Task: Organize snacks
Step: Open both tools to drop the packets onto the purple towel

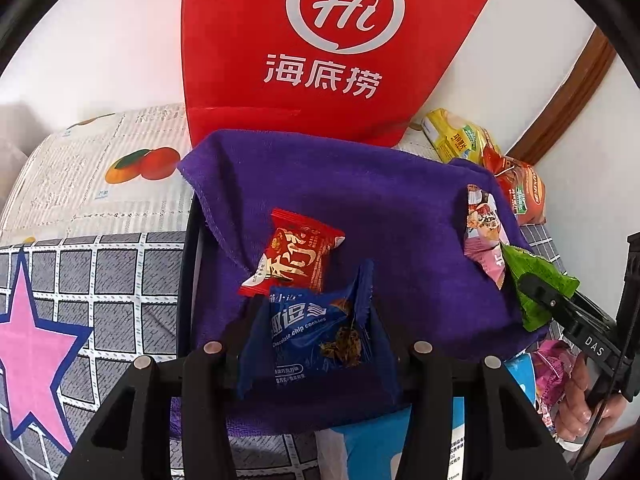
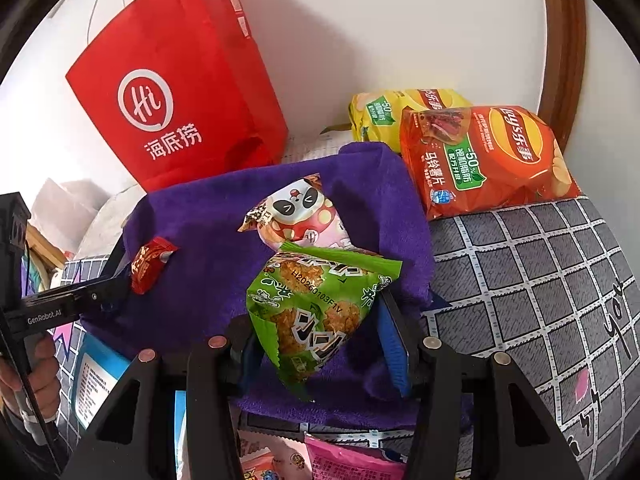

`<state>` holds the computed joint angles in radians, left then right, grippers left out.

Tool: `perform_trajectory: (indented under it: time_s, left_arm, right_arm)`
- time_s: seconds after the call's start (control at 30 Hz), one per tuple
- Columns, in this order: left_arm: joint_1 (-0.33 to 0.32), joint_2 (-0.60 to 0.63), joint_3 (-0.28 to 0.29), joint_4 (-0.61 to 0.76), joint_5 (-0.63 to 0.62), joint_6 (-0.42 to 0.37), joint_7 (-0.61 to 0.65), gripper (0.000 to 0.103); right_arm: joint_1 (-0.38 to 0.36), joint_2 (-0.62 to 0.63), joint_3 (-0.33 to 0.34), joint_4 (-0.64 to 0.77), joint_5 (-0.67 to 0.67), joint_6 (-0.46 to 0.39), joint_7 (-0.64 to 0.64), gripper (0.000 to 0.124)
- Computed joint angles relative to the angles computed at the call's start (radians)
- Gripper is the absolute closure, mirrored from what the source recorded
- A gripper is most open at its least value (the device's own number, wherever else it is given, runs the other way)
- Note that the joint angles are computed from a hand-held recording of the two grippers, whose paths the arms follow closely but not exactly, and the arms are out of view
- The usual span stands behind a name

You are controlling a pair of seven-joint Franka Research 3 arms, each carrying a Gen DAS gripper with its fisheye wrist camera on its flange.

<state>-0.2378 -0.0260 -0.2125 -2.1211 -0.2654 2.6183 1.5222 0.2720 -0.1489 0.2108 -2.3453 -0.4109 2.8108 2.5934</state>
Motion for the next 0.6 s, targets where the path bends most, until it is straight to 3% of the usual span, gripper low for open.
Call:
perform_trajectory:
  time_s: [0.17, 0.33, 0.5, 0.6]
  left_arm:
    - [0.001, 0.005, -0.001, 0.003, 0.006, -0.003, -0.005, 0.055]
    - [0.003, 0.013, -0.002, 0.016, -0.005, -0.029, 0.000, 0.045]
    - [0.002, -0.008, -0.004, 0.011, 0.016, -0.027, -0.014, 0.041]
    - [-0.003, -0.023, 0.000, 0.011, -0.004, -0.035, 0.000, 0.041]
  right_arm:
    - [0.005, -0.005, -0.001, 0.004, 0.007, -0.015, -0.010, 0.070]
    - [-0.009, -0.025, 0.009, -0.010, -0.020, 0.010, 0.011, 0.053]
    - [-0.064, -0.062, 0.055, -0.029, -0.125, 0.054, 0.094, 0.052]
    - [-0.089, -0.092, 0.082, -0.033, -0.171, 0.038, 0.139, 0.052]
